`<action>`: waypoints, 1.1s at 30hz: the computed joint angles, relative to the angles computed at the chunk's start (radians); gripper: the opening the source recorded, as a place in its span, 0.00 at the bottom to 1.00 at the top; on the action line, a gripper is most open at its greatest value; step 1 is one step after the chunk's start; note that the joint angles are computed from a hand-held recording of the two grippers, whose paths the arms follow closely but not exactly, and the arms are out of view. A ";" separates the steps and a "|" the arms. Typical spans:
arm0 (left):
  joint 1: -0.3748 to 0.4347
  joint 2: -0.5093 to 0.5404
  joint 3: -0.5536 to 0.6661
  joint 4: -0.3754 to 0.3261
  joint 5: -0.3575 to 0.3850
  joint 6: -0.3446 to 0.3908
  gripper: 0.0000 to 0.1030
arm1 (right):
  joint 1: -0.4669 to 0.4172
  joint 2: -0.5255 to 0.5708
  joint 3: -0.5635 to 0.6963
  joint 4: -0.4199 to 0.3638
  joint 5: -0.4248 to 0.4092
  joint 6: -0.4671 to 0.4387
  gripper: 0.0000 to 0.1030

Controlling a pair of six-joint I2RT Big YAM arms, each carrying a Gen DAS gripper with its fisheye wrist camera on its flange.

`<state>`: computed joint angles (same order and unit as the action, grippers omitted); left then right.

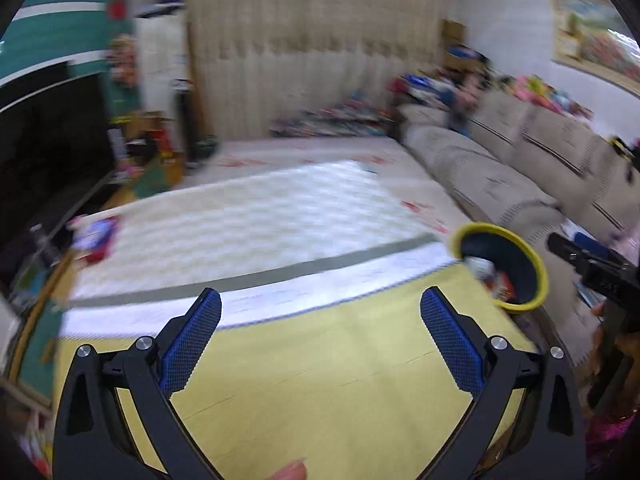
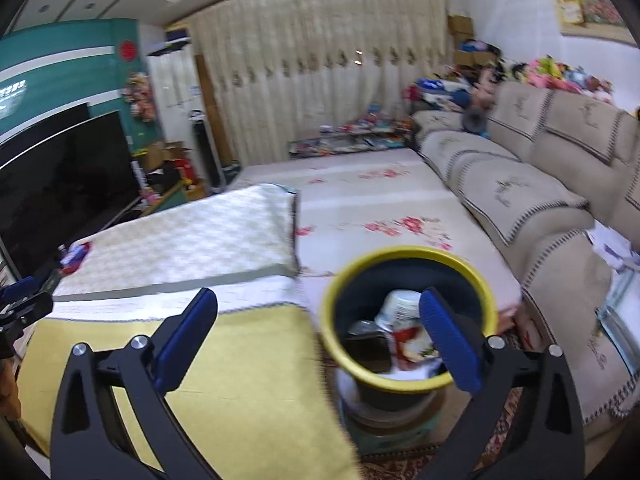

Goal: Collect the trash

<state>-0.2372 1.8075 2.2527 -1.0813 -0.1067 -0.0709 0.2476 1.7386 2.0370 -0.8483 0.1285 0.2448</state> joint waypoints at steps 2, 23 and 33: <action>0.036 -0.100 -0.135 0.062 -0.034 -0.027 0.95 | 0.029 0.003 0.020 -0.002 -0.010 -0.021 0.93; 0.085 -0.319 -0.411 0.152 -0.079 -0.126 0.95 | 0.108 -0.066 -0.028 0.014 0.026 -0.062 0.93; 0.084 -0.301 -0.388 0.138 -0.084 -0.127 0.95 | 0.099 -0.052 -0.024 0.007 0.013 -0.051 0.93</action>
